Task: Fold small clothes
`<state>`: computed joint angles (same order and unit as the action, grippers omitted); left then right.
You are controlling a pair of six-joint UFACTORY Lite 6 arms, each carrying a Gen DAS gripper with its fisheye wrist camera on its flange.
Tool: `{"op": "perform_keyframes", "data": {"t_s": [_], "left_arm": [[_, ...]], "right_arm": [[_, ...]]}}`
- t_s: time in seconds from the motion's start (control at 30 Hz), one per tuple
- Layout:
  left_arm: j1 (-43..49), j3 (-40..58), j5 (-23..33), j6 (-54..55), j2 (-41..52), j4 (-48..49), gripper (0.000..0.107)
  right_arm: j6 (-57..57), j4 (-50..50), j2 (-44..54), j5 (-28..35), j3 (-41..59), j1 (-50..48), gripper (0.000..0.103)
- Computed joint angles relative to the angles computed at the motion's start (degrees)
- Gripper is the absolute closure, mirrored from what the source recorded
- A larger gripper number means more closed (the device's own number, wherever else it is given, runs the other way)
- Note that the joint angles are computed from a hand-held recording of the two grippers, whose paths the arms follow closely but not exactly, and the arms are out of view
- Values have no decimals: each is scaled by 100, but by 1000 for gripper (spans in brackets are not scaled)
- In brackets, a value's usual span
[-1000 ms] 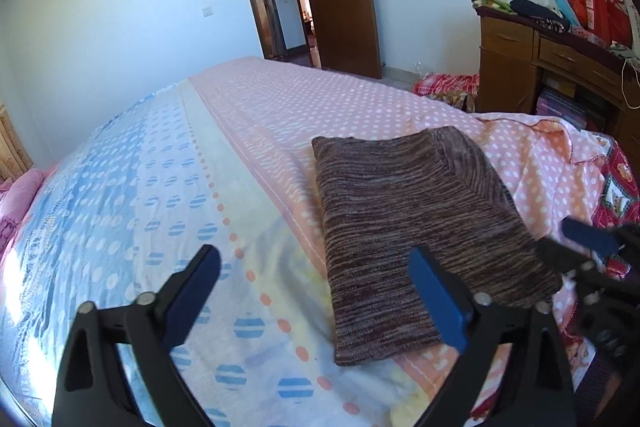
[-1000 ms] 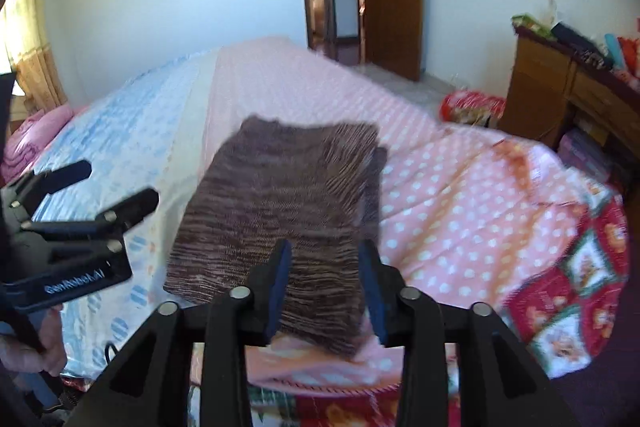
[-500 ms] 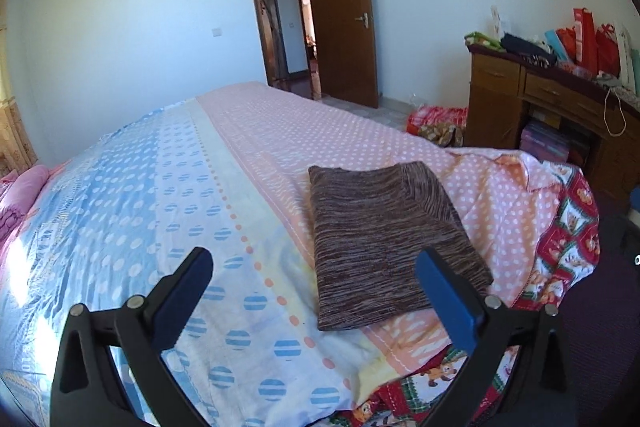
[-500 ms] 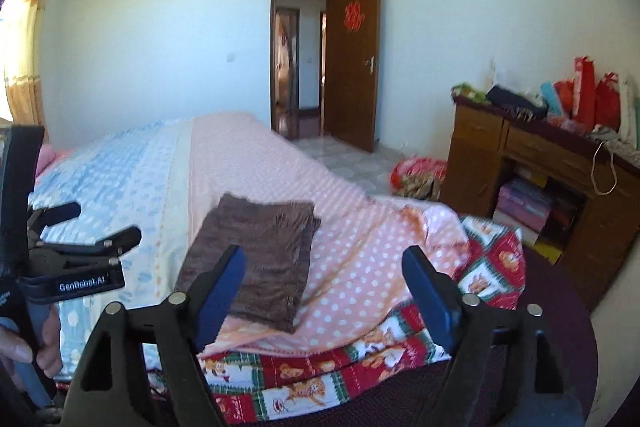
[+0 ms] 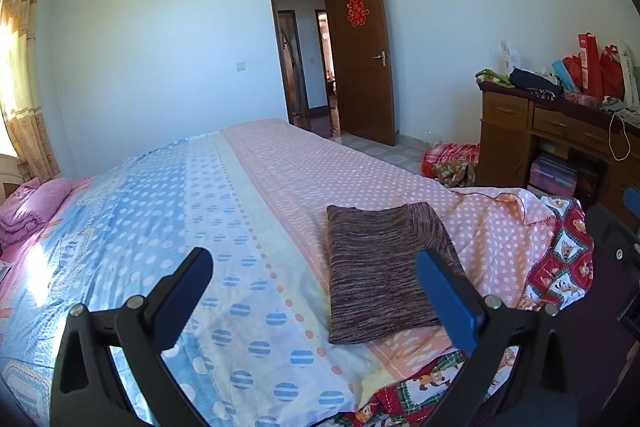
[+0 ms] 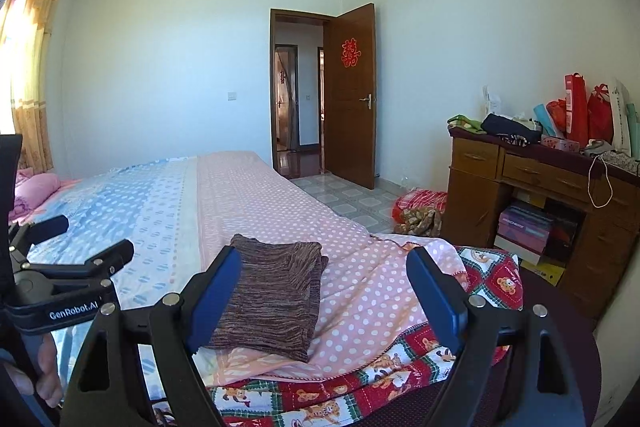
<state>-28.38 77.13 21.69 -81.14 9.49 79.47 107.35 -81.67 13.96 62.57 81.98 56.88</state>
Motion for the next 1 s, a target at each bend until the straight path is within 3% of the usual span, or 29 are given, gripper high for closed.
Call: {"op": "perform_keyframes", "data": {"t_s": [1.0], "left_arm": [[-73, -46, 77, 123, -117, -46, 4]], "right_arm": [[36, -5, -73, -41, -52, -30, 17]]}}
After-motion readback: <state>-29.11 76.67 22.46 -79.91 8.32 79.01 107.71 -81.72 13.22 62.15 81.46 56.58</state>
